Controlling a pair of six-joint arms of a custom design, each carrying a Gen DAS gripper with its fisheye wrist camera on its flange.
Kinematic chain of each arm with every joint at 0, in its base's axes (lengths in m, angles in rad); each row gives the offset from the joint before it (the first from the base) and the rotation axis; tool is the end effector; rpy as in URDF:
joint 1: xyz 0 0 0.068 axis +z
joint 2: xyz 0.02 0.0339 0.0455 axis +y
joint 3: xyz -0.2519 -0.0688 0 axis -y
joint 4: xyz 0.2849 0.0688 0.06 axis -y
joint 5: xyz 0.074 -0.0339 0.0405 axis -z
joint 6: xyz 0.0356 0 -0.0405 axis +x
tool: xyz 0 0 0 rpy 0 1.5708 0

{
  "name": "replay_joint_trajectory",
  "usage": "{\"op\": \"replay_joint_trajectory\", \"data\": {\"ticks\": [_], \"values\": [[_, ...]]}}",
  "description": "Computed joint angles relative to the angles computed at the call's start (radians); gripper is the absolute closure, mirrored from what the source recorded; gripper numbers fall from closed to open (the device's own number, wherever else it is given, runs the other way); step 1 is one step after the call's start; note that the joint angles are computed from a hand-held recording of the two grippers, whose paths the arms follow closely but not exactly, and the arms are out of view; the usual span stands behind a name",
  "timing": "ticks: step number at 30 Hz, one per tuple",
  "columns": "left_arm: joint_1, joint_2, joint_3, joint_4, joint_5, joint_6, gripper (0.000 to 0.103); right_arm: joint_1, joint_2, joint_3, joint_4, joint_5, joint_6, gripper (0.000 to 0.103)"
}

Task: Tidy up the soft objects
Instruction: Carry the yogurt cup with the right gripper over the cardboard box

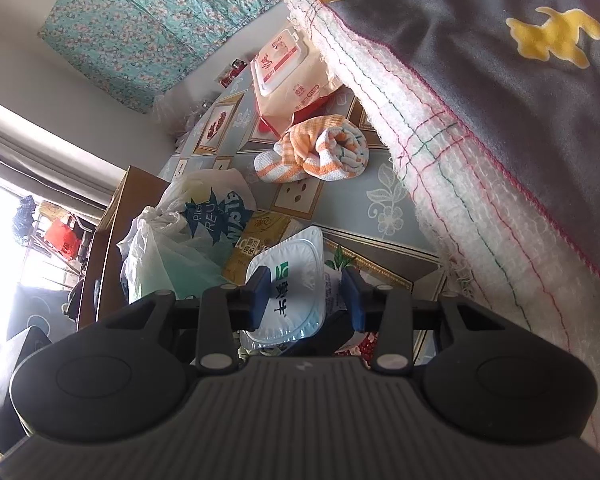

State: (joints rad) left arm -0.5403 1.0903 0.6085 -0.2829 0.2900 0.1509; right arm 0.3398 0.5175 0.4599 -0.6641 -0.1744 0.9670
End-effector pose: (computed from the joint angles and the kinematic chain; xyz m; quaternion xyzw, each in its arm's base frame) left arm 0.2193 -0.1434 0.1832 0.3617 0.8372 -0.2055 0.3551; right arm 0.1590 0.0628 0.2096 0.2459 0.8746 0.3125 0.2776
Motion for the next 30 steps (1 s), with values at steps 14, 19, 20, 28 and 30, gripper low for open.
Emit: {"op": "replay_joint_trajectory", "data": {"ticks": [14, 19, 20, 28, 30], "values": [[0.066, -0.253, 0.004, -0.144, 0.013, 0.007, 0.045, 0.205, 0.038, 0.176, -0.05, 0.18, 0.018, 0.065], [0.144, -0.339, 0.024, -0.209, 0.041, 0.025, 0.045, 0.292, 0.127, 0.276, -0.035, 0.238, 0.001, 0.065], [0.17, -0.354, 0.03, -0.223, 0.052, 0.032, 0.045, 0.314, 0.153, 0.301, -0.027, 0.251, -0.001, 0.065], [0.449, -0.417, 0.11, -0.339, 0.183, 0.125, 0.045, 0.43, 0.435, 0.533, 0.072, 0.262, -0.069, 0.065], [0.538, -0.411, 0.143, -0.367, 0.214, 0.153, 0.045, 0.442, 0.529, 0.61, 0.098, 0.235, -0.093, 0.064]]}}
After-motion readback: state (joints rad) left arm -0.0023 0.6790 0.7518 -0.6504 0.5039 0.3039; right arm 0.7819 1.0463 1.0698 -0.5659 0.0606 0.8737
